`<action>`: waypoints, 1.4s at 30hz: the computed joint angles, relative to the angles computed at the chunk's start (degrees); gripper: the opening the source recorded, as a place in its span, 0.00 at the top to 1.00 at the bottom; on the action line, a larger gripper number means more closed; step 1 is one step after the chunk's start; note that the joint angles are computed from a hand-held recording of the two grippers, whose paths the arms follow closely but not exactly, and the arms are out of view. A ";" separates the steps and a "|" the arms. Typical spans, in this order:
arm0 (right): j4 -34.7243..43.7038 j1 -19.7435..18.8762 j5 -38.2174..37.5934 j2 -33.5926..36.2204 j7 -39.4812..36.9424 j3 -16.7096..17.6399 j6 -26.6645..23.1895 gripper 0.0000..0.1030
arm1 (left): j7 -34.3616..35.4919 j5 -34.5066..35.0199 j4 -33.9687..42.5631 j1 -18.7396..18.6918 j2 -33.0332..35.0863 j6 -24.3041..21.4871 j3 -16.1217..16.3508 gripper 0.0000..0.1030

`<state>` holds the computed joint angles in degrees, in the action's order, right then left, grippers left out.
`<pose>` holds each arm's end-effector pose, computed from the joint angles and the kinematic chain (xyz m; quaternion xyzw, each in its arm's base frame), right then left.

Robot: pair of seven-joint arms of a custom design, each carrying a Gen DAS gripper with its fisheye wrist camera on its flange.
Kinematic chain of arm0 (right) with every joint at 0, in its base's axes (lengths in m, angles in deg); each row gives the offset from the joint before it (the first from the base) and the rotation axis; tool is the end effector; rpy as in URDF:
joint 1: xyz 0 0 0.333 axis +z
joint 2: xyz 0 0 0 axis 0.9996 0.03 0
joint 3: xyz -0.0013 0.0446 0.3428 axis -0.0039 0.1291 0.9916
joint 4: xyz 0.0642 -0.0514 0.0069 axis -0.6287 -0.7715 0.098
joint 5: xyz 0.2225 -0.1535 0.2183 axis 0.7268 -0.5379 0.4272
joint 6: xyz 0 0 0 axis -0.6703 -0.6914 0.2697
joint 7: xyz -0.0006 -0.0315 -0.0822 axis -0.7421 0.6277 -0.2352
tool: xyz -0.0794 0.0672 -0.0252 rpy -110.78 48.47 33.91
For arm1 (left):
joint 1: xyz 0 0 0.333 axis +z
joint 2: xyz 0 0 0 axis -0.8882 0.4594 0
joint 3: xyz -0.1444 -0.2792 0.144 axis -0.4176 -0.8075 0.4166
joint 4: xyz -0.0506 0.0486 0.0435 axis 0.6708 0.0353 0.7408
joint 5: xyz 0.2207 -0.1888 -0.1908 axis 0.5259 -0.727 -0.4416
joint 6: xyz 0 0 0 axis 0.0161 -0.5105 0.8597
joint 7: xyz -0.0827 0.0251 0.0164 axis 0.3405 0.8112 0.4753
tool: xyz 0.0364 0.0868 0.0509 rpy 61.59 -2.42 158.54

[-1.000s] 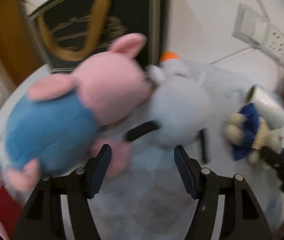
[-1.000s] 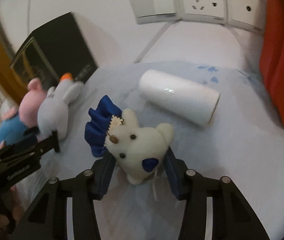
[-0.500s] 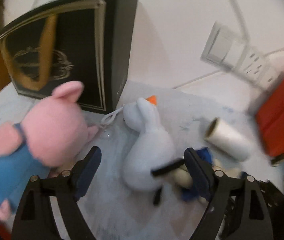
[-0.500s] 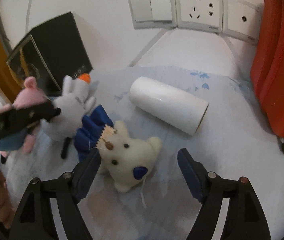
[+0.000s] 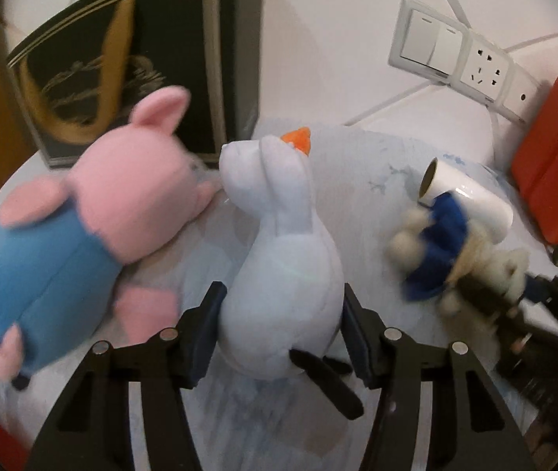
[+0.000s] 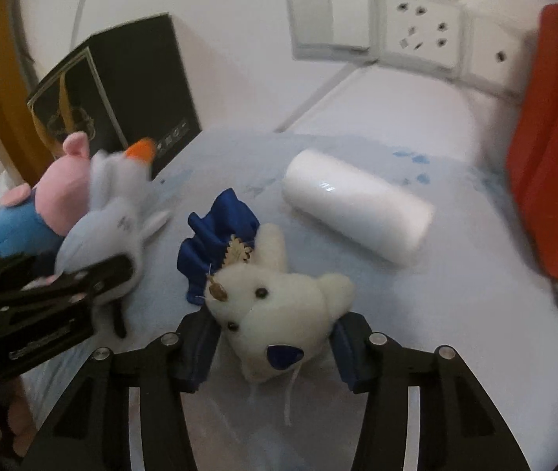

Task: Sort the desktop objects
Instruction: 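Grasp the blue-dress teddy with the right gripper while the left grasps the white goose plush, then lift the teddy and goose plush and carry them over the blue crate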

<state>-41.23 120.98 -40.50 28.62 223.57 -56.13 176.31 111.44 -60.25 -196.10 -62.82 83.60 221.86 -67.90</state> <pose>0.5400 0.3196 0.4020 -0.6368 0.6877 -0.2178 0.2721 0.6046 -0.1199 0.4227 -0.5797 0.7528 -0.2666 0.1617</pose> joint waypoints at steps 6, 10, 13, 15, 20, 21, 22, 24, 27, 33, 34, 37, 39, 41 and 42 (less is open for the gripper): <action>-3.51 0.98 -7.15 -5.01 7.24 0.05 -1.58 0.52 | 0.59 -1.96 -6.51 0.74 -5.67 2.43 -1.18 0.47; -4.15 0.00 -8.92 -7.54 9.53 3.13 -3.82 0.52 | 3.72 -5.87 -11.27 1.40 -11.43 3.43 -2.47 0.47; -4.72 -0.27 -10.54 -10.15 11.44 5.60 -6.96 0.52 | 6.40 -9.23 -14.17 -0.15 -16.48 3.45 -1.36 0.47; -5.87 -0.37 -12.07 -12.99 13.38 7.28 -9.33 0.52 | 9.60 -13.34 -16.16 -1.78 -20.85 2.98 -0.21 0.47; -9.33 -0.41 -14.17 -21.49 16.65 13.04 -17.04 0.52 | 13.73 -17.94 -20.12 -7.65 -31.16 0.81 4.22 0.47; -9.89 -0.59 -14.01 -23.09 16.61 14.24 -18.56 0.52 | 13.80 -17.78 -20.82 -8.64 -33.17 0.21 5.26 0.47; -10.18 -0.65 -13.52 -24.62 16.37 15.58 -20.41 0.52 | 14.06 -18.09 -21.47 -10.11 -35.31 -0.26 6.52 0.47; -11.06 -0.61 -12.60 -28.55 16.28 18.59 -24.88 0.52 | 13.84 -17.65 -22.57 -12.38 -39.21 -1.29 8.62 0.47; -11.74 -0.56 -11.01 -34.14 16.05 23.55 -31.78 0.52 | 13.11 -16.04 -24.79 -14.86 -46.43 -2.37 10.94 0.47; -9.66 -0.53 -7.34 -42.44 14.05 34.36 -48.26 0.52 | 11.42 -12.33 -27.64 -19.25 -59.76 -6.37 13.32 0.47; -9.19 -0.62 -6.74 -43.68 14.00 36.14 -51.19 0.52 | 11.14 -12.09 -28.02 -20.35 -61.96 -7.32 13.46 0.47; -7.64 -1.25 -4.85 -47.05 13.60 41.07 -59.45 0.52 | 10.17 -11.18 -28.59 -22.94 -66.42 -9.63 12.96 0.47; -6.27 -2.16 -3.32 -49.30 12.95 44.66 -65.70 0.52 | 9.36 -11.02 -28.92 -25.28 -69.33 -11.06 11.95 0.47; -5.37 -3.27 -1.88 -51.66 12.31 47.43 -70.16 0.52 | 8.18 -11.05 -28.87 -27.57 -71.31 -12.34 10.57 0.47; -4.64 -4.07 -0.77 -53.28 11.71 49.17 -73.27 0.52 | 7.50 -11.05 -28.82 -28.57 -72.02 -12.68 9.72 0.47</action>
<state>-45.87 116.92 -41.27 -24.67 235.28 -6.96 103.04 118.94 -71.30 -224.92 -91.38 11.59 209.18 -58.18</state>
